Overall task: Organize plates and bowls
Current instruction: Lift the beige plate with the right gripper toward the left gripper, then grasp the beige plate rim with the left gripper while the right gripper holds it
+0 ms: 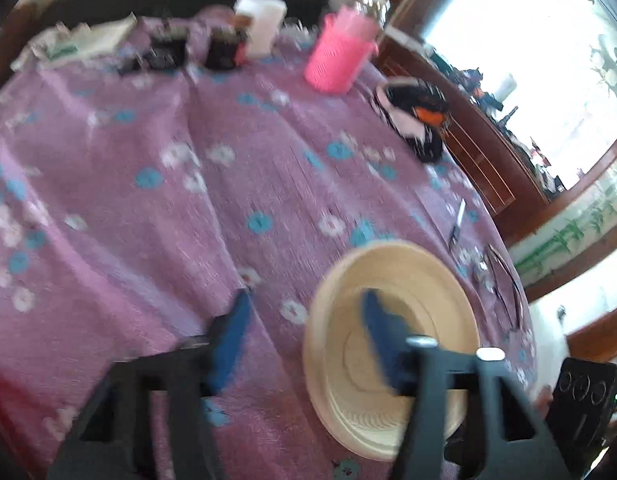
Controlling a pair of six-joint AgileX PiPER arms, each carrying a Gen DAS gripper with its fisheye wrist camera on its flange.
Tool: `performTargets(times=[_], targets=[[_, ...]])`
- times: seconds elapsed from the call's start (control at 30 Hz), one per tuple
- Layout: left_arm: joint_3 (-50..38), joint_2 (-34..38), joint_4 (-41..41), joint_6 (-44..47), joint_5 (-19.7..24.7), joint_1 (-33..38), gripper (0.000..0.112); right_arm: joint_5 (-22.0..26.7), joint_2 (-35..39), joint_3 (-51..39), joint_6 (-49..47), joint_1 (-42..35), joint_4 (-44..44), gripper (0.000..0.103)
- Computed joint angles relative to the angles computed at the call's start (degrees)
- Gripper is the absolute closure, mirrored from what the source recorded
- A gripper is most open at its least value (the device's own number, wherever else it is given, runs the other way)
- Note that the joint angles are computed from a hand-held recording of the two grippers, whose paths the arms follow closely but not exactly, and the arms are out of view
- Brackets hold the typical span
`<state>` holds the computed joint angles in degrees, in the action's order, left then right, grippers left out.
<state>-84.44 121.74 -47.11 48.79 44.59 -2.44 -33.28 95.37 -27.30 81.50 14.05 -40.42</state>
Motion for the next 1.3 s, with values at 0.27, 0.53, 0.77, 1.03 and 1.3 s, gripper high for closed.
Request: performTargets(times=[0.27, 0.53, 0.77, 1.03, 1.3], targets=[[15.33, -8.98, -5.69, 12.51, -2.44, -0.37, 0.081, 1.74, -2.88, 2.49, -4.70, -2.27, 4.60, 0.073], [22.98, -14.12, -7.58, 18.67, -6.04, -0.98, 0.068, 8.83, -7.99, 3.46, -13.72, -0.89, 14.20, 0.073], [19.80, -10.94, -8.98, 17.84, -7.10, -0.58, 0.065, 12.82, -7.83, 2.07, -18.14, -0.27, 18.23, 0.073], [24.63, -14.57, -12.80, 24.38, -10.76, -1.02, 0.093, 13.54, -8.65, 2.49, -27.48, 2.55, 28.01, 0.085], [29.29, -18.85, -15.84, 29.02, -13.51, 0.06, 0.093, 15.95, -11.24, 1.91, -35.03, 6.22, 35.98, 0.085]])
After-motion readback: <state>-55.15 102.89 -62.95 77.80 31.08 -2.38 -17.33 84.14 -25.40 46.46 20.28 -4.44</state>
